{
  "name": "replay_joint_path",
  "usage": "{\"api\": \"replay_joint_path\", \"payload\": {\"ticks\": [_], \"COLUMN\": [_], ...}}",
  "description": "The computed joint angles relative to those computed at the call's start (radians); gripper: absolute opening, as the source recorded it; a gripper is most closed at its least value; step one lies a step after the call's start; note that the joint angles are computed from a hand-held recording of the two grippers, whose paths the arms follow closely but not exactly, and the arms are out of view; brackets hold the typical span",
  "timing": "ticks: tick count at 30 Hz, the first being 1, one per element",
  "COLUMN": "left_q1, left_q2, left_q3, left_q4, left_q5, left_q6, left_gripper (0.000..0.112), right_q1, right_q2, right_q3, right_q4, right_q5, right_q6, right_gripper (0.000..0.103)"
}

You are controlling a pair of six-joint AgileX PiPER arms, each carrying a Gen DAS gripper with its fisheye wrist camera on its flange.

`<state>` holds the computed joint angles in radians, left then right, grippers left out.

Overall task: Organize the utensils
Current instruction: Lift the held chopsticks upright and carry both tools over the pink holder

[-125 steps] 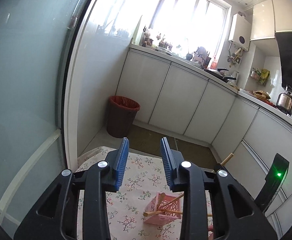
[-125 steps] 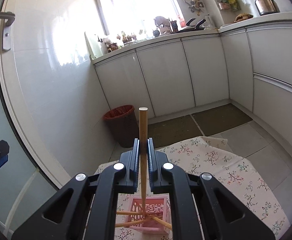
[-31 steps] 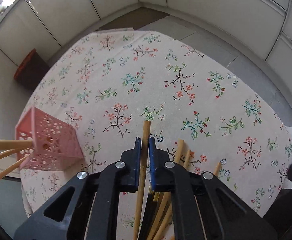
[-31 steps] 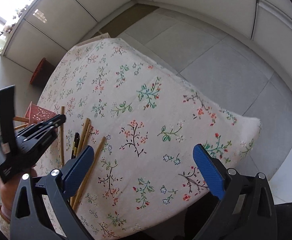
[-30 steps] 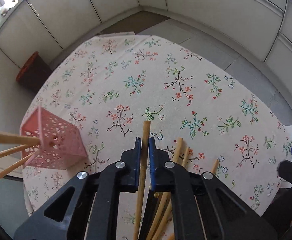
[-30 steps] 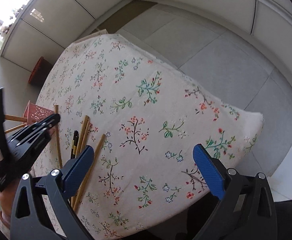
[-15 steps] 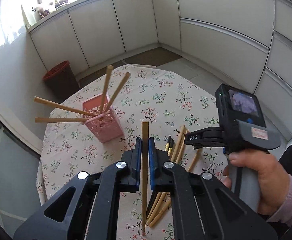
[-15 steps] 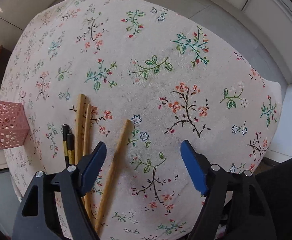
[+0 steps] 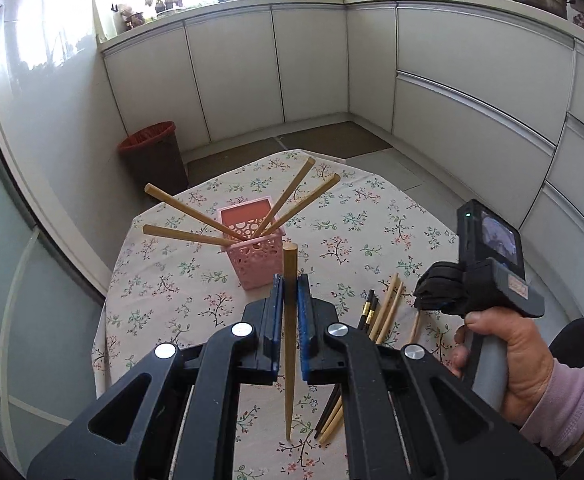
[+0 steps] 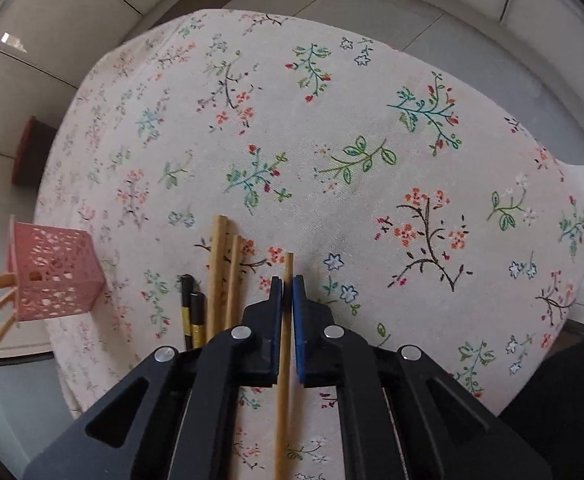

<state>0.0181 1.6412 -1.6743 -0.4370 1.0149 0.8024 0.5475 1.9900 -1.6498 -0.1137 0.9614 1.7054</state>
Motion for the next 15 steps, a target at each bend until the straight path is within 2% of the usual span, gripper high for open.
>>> {"api": "replay_joint_path", "payload": {"ticks": [3, 4, 7, 11, 15], "left_q1": [0.029, 0.043, 0.078, 0.107, 0.126], "left_q2": [0.009, 0.014, 0.036, 0.034, 0.04], "left_q3": [-0.037, -0.056, -0.114, -0.142, -0.193], "left_q4": [-0.037, -0.057, -0.109, -0.153, -0.178], "left_q5": [0.038, 0.057, 0.123, 0.15, 0.2], "left_q6": [-0.025, -0.037, -0.074, -0.113, -0.154], "left_gripper": [0.006, 0.006, 0.006, 0.006, 0.006], "right_q1": [0.023, 0.035, 0.078, 0.141, 0.222], "right_q2": [-0.127, -0.159, -0.23, -0.312, -0.334], "right_q3": [0.124, 0.136, 0.109, 0.081, 0.021], "right_q4": [-0.121, -0.171, -0.307, -0.436, -0.518], "right_q5": [-0.089, -0.087, -0.029, 0.066, 0.148], "right_q6": [0.031, 0.036, 0.013, -0.038, -0.071], "right_gripper": [0.005, 0.005, 0.005, 0.005, 0.005]}}
